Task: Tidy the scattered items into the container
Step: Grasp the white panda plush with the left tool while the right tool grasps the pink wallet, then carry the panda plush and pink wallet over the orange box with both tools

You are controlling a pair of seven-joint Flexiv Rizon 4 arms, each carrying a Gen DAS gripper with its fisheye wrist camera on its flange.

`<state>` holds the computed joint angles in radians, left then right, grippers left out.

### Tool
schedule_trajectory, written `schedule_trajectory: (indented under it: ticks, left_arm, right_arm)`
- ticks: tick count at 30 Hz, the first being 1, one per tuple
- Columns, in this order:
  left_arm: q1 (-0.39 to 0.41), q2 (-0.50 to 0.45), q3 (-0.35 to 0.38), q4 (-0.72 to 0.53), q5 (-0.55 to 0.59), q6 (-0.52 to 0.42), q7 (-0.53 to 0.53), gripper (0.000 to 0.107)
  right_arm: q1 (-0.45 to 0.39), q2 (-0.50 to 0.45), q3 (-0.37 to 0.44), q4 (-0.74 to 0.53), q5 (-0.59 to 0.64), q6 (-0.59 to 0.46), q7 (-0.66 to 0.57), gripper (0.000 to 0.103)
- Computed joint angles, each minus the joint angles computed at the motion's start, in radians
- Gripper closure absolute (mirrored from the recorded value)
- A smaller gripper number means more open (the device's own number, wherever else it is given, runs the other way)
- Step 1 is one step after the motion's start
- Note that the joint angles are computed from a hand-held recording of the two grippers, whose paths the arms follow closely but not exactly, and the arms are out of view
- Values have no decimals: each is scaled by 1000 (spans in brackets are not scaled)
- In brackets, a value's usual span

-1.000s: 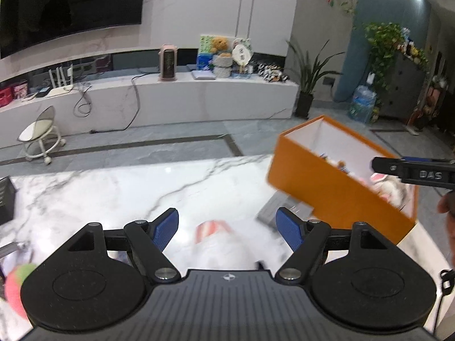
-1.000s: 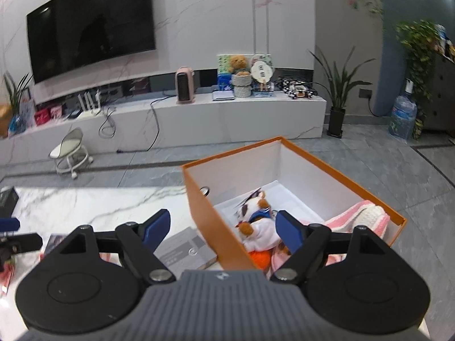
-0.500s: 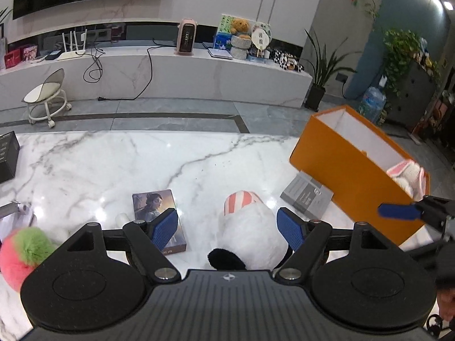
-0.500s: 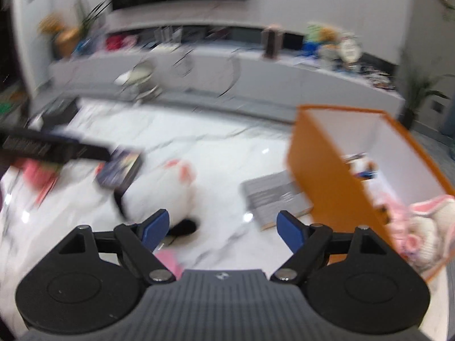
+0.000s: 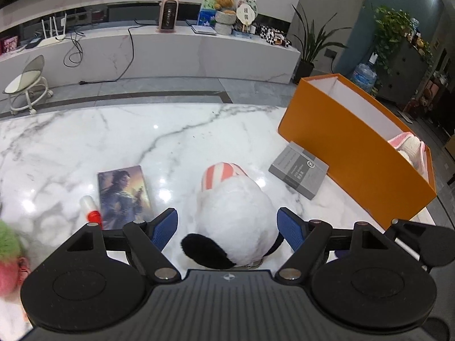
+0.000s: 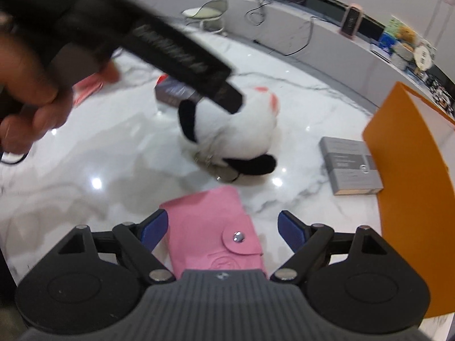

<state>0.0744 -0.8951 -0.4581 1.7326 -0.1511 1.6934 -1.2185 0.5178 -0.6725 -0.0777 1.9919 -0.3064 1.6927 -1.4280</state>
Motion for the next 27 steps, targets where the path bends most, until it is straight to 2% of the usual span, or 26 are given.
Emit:
schedule_trajectory:
  ticks: [10, 16, 20, 27]
  left_arm:
    - [-21, -29, 10, -37, -19, -40, 18, 16]
    - [-26, -50, 7, -58, -35, -64, 39, 16]
    - [-11, -70, -20, -69, -45, -71, 59, 16]
    - [-7, -92, -44, -93, -69, -99, 83, 16]
  right_arm:
    - [-70, -15, 94, -24, -48, -97, -41, 14]
    - [-77, -23, 101, -34, -53, -113, -36, 13]
    - [-87, -28, 111, -46, -55, -141, -29, 12]
    - [-147, -40, 182, -76, -38, -174, -41, 12]
